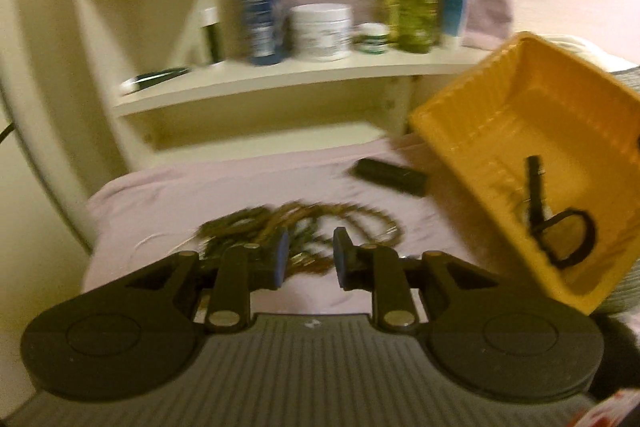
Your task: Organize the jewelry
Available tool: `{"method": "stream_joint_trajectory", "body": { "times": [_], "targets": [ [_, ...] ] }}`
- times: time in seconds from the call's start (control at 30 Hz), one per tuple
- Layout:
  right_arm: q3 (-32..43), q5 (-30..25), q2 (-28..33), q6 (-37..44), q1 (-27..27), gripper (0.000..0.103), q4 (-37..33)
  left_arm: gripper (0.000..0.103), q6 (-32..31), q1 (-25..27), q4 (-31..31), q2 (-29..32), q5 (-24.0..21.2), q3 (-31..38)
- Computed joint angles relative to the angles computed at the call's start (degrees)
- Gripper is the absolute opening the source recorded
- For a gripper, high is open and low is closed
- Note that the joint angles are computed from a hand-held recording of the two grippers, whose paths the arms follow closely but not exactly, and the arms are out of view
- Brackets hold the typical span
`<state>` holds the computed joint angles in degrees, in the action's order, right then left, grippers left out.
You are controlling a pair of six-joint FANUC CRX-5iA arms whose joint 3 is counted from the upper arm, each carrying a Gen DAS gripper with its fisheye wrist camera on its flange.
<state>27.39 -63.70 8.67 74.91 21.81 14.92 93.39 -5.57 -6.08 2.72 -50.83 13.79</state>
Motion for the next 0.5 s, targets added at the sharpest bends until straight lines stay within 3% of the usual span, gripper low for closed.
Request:
{"method": "stream_joint_trajectory", "body": {
  "times": [0.27,0.5],
  "targets": [
    [0.1,-0.8,0.2,-0.3,0.1,0.006,0.4,0.025,4.0,1.3,-5.0,-3.4,-0.1,-4.0],
    [-0.3,-1.0,0.0,-0.7,0.4,0.006,1.0,0.025,1.6,1.4,-7.1,-3.7,0.9,-5.2]
  ]
}}
